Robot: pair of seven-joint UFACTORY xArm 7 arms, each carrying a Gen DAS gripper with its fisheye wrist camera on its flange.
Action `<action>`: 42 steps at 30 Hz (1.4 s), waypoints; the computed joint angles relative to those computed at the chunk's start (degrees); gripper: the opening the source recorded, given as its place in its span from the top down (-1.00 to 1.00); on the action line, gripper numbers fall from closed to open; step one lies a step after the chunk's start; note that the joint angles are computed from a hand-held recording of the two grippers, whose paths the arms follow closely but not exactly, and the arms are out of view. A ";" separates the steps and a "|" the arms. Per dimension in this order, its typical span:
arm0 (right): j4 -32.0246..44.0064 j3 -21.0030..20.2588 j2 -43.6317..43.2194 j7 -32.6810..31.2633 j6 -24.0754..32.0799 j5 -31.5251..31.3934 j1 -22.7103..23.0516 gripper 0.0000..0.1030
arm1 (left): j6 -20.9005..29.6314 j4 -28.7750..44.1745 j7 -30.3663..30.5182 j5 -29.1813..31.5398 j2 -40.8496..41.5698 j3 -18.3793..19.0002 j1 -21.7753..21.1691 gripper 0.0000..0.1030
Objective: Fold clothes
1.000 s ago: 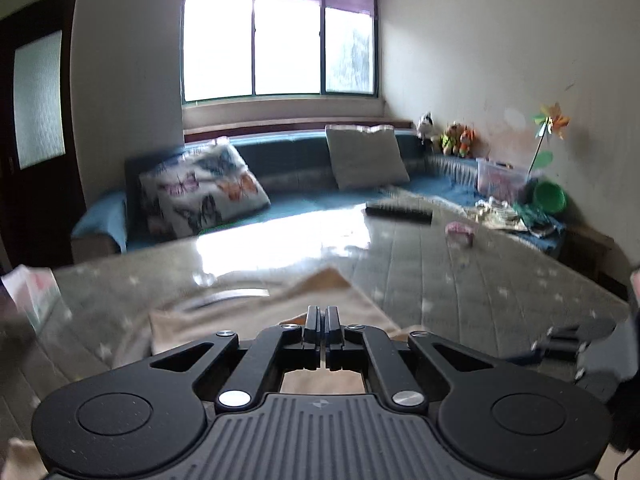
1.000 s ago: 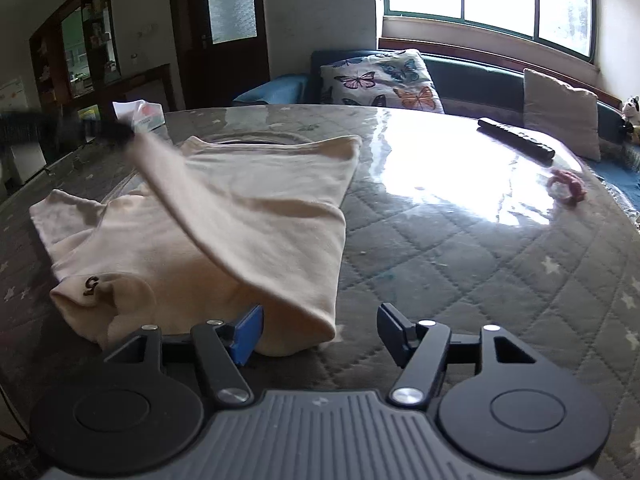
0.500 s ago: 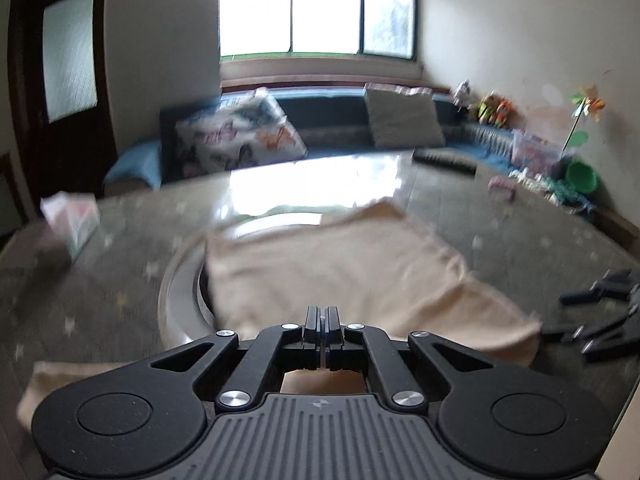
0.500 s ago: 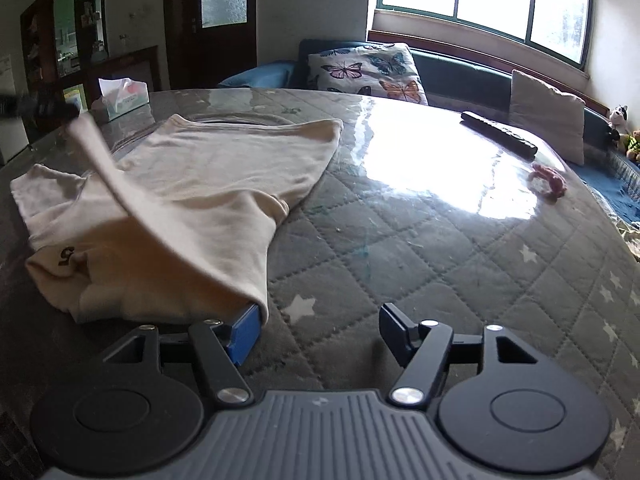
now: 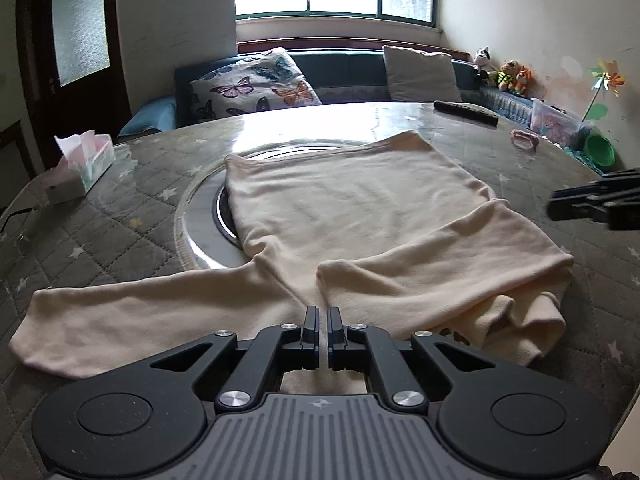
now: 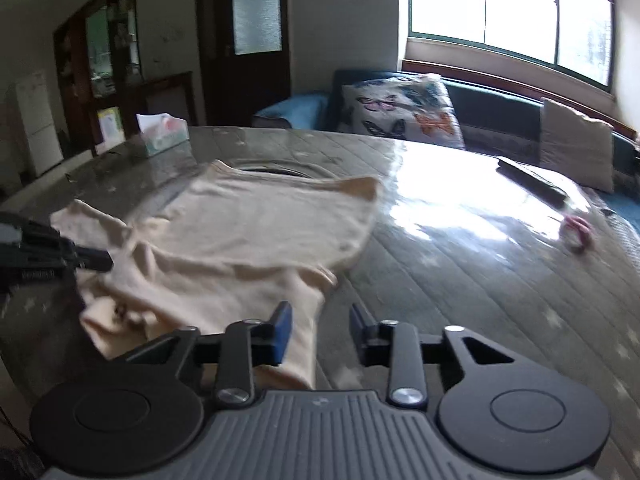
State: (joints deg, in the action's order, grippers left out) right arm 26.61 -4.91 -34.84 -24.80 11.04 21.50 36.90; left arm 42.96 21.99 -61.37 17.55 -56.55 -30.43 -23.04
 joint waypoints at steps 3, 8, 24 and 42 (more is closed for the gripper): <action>2.92 -2.72 5.43 -2.26 -2.64 2.65 5.15 0.57 | 0.37 -0.30 -0.12 0.06 -0.76 0.20 -0.03 0.91; 6.25 -1.46 13.26 -3.46 -5.55 4.58 5.63 0.58 | 0.96 -1.24 -0.13 0.25 -2.61 0.95 0.51 0.91; 12.83 2.00 21.72 -3.27 -5.53 7.83 0.34 0.54 | 12.11 -6.56 -2.62 -2.68 -15.04 3.16 1.35 0.39; 8.63 3.14 13.45 -11.39 -3.37 11.41 8.97 0.00 | 32.56 -10.87 -8.88 -0.56 -32.51 3.78 5.34 -0.04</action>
